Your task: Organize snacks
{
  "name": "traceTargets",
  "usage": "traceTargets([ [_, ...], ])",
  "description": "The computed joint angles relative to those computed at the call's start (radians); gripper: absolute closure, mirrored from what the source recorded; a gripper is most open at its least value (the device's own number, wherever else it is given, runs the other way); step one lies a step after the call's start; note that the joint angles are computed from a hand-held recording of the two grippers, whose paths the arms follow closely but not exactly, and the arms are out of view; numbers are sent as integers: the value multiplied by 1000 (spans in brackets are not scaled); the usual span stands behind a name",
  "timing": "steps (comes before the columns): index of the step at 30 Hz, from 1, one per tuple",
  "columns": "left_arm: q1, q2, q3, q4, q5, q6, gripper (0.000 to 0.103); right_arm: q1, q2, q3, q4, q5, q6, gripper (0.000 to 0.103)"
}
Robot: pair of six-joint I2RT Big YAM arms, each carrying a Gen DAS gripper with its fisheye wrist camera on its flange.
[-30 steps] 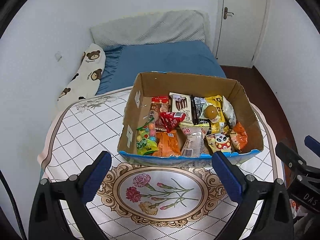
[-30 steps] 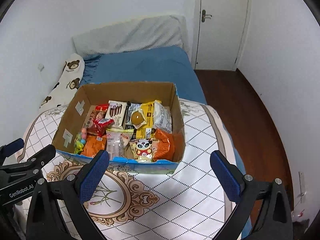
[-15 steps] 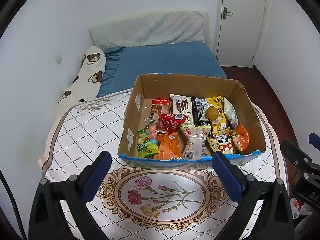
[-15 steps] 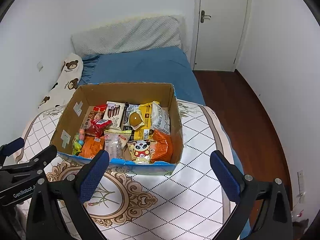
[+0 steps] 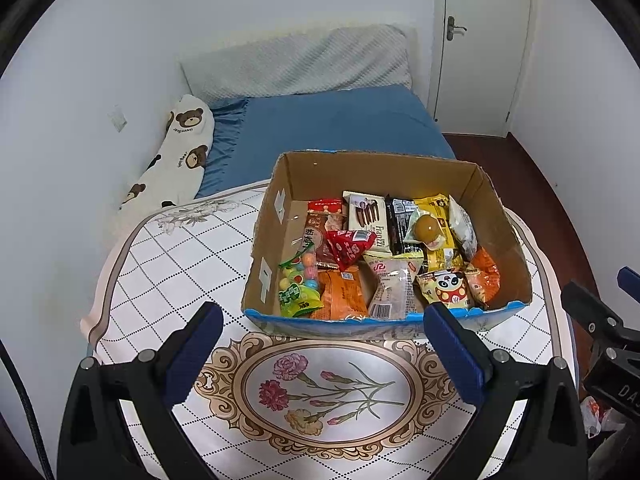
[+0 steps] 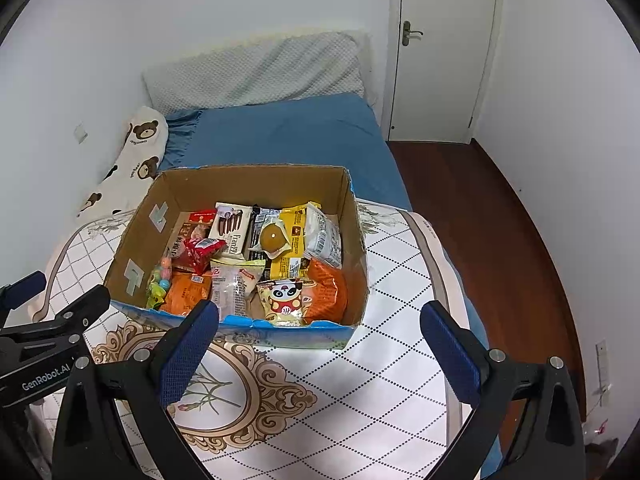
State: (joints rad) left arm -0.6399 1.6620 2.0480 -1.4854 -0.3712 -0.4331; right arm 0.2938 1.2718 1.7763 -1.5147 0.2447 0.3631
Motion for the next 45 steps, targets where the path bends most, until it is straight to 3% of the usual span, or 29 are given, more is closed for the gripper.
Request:
traceTargets([
  [45,-17,1,10,-6,-7,-24,0,-1,5,27,-12,-5,-18,0],
])
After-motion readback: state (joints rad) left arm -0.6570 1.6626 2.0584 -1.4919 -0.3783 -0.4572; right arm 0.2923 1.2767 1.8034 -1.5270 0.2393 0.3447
